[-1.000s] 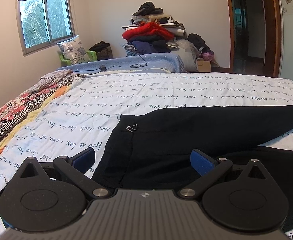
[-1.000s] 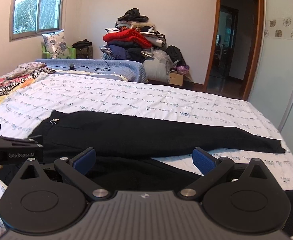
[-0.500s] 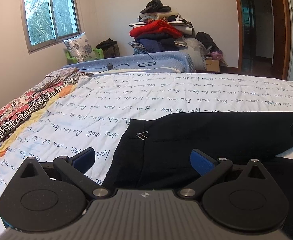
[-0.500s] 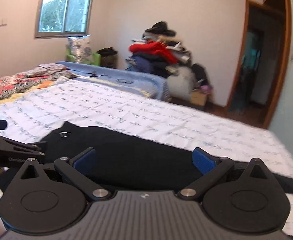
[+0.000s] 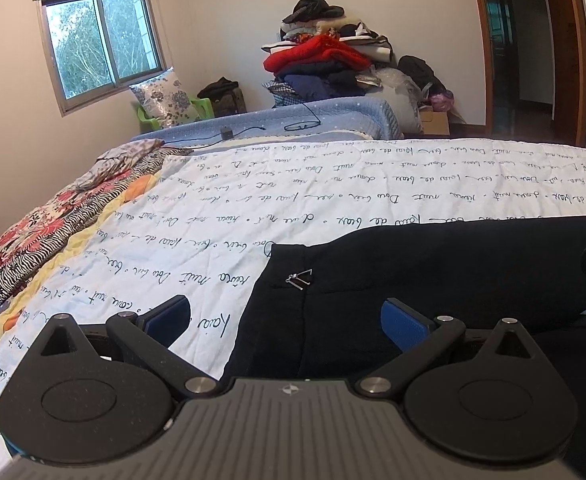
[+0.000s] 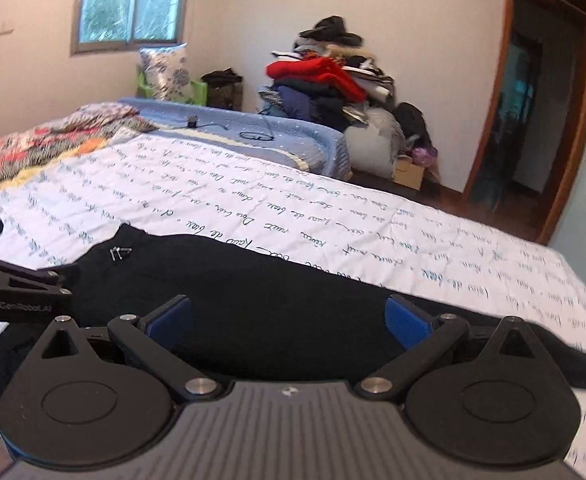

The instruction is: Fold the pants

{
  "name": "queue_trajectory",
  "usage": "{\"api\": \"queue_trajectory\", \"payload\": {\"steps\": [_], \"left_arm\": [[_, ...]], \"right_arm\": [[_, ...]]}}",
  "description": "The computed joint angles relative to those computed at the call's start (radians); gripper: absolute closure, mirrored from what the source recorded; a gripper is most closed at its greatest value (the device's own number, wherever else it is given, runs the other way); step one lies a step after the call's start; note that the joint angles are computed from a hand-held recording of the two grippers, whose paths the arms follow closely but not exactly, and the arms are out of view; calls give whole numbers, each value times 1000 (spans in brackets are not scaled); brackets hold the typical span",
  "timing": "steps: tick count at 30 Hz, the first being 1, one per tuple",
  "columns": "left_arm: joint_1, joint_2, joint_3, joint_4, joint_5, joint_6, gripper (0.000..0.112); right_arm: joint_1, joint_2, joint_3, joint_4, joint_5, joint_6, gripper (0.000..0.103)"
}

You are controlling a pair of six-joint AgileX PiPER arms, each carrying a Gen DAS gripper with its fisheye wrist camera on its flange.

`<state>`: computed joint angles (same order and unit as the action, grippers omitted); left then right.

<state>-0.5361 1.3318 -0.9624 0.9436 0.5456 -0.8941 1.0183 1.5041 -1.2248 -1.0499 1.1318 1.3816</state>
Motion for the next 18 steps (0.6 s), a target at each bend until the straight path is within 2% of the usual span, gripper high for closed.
{"api": "queue_trajectory", "payload": {"steps": [6,8,12,15,18], "left_arm": [[28,34,-23,-6,-16,29,10],[52,41,-30,-53,-43,88,10],[100,70,-52,-137,-82,205,10],[136,94,-79,-203,-111,291,10],[183,128,-124,-368,-142,495,10]], "right_arm": [[-112,14,-27,45,-145,-148,0],[-169,15,-34,88,-221,-200,0],[-322,46,-79,274,-386,-384,0],[-425,108,-139,425,-460,-557,0],[-505,203,-231,567,-489,-762,0]]}}
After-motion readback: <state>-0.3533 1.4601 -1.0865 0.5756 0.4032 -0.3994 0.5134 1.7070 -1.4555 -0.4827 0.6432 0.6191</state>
